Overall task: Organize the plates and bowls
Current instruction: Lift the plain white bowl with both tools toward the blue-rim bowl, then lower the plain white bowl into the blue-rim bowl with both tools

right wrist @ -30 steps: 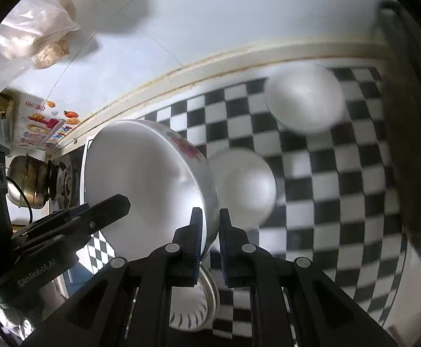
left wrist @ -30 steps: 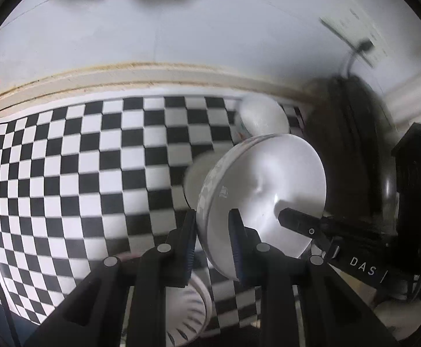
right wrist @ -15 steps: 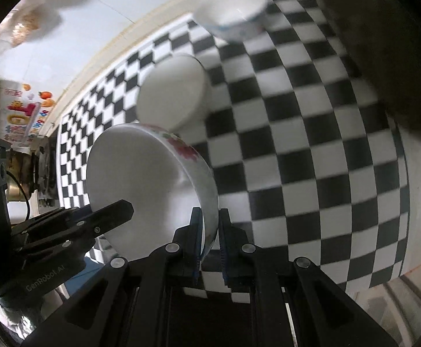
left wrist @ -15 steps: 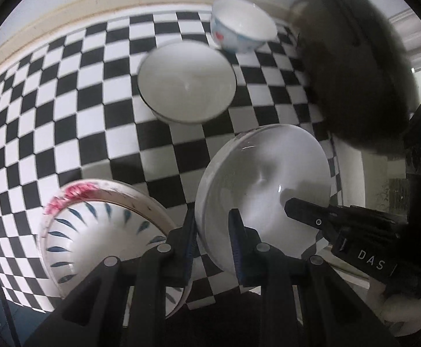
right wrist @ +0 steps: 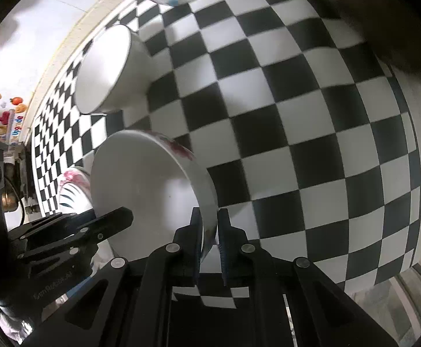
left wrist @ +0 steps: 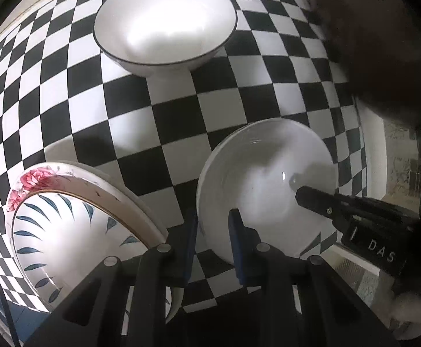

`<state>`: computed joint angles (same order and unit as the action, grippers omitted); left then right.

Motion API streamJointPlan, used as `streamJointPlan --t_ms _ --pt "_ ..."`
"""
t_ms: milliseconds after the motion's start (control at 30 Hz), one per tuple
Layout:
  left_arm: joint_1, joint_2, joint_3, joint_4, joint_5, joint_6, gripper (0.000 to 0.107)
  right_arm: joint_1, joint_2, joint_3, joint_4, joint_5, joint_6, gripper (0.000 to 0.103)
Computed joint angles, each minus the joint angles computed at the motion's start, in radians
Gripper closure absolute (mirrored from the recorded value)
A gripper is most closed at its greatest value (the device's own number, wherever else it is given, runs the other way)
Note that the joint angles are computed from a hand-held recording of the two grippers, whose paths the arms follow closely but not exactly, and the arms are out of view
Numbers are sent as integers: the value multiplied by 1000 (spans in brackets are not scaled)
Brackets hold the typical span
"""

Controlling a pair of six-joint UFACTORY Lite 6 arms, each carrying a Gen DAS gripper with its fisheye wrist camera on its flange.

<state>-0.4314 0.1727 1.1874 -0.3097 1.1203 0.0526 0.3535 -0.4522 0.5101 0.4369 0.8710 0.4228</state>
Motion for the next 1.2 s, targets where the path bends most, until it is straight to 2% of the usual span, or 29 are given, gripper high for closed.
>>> streamJointPlan --t_ms 200,333,400,467,500,667,833,967,1133,1200 --pt "55 -26 63 14 60 -12 87 -82 -40 30 -11 102 -16 86" --pt "137 -35 181 31 108 -12 86 -73 -45 185 -105 190 51 84" --pt "185 6 273 34 129 -9 83 -80 -1 283 -102 208 35 67" --pt "224 81 384 47 137 -17 82 -65 78 388 -102 203 16 60" --pt "246 123 434 49 144 -16 82 -62 134 449 -103 200 -2 59" --pt "292 369 676 57 173 -41 82 -46 446 714 -120 157 -49 59" --pt "318 595 904 26 246 -84 82 -31 759 941 -130 137 -77 59" --pt "307 762 1103 4 313 -118 82 -52 936 1058 -84 131 -121 59" --pt "273 954 1359 37 398 -154 83 -68 1061 1139 -51 130 -153 61" --pt "256 978 1384 52 393 -147 90 -68 1091 1153 -49 134 -160 82"
